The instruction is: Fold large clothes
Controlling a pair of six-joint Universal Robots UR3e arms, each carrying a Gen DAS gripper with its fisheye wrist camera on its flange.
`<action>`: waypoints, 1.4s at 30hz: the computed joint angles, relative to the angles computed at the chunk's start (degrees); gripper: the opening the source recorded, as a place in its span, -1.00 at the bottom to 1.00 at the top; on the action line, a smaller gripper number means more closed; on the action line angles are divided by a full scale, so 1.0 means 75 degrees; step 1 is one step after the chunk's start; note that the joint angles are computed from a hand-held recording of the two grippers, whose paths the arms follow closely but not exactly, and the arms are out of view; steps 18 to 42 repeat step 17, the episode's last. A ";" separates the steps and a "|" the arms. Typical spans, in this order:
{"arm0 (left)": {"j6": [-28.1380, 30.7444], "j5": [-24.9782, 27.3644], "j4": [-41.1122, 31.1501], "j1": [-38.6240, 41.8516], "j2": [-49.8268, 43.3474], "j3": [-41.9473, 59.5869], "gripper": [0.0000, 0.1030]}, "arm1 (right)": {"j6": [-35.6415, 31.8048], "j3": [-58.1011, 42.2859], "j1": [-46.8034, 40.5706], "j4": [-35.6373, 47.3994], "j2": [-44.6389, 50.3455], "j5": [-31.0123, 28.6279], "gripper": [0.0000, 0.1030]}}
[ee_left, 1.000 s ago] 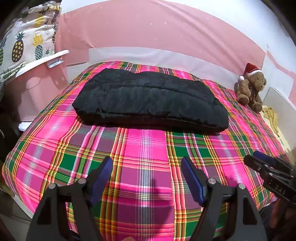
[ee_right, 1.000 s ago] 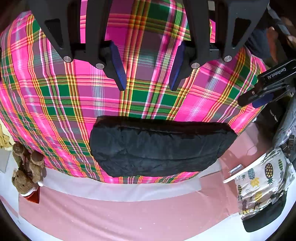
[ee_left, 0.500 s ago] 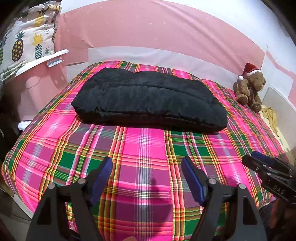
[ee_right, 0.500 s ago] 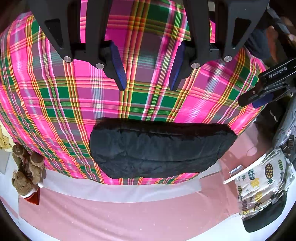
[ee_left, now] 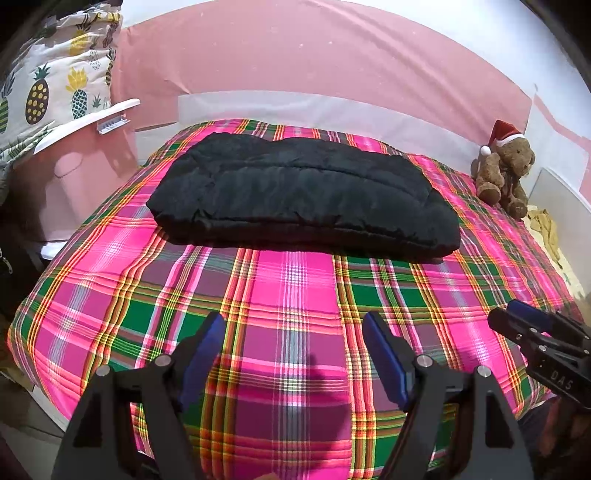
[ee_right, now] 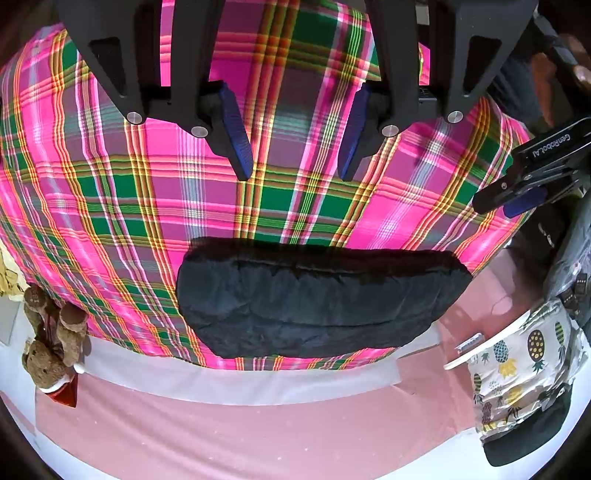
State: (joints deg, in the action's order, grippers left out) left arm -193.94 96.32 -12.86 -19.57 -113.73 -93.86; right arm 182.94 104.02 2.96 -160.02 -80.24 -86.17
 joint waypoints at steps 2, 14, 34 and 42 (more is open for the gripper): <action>0.0010 0.0005 -0.0028 -0.0010 -0.0039 0.0042 0.52 | -0.0004 -0.0022 -0.0005 0.0017 0.0009 0.0002 -0.06; -0.0208 0.0241 0.0122 -0.0088 -0.0101 -0.0008 0.52 | -0.0047 0.0077 -0.0070 0.0002 -0.0041 0.0048 -0.06; -0.0195 0.0238 0.0162 -0.0088 -0.0080 -0.0041 0.52 | -0.0049 0.0075 -0.0072 0.0003 -0.0042 0.0056 -0.06; -0.0195 0.0238 0.0162 -0.0088 -0.0080 -0.0041 0.52 | -0.0049 0.0075 -0.0072 0.0003 -0.0042 0.0056 -0.06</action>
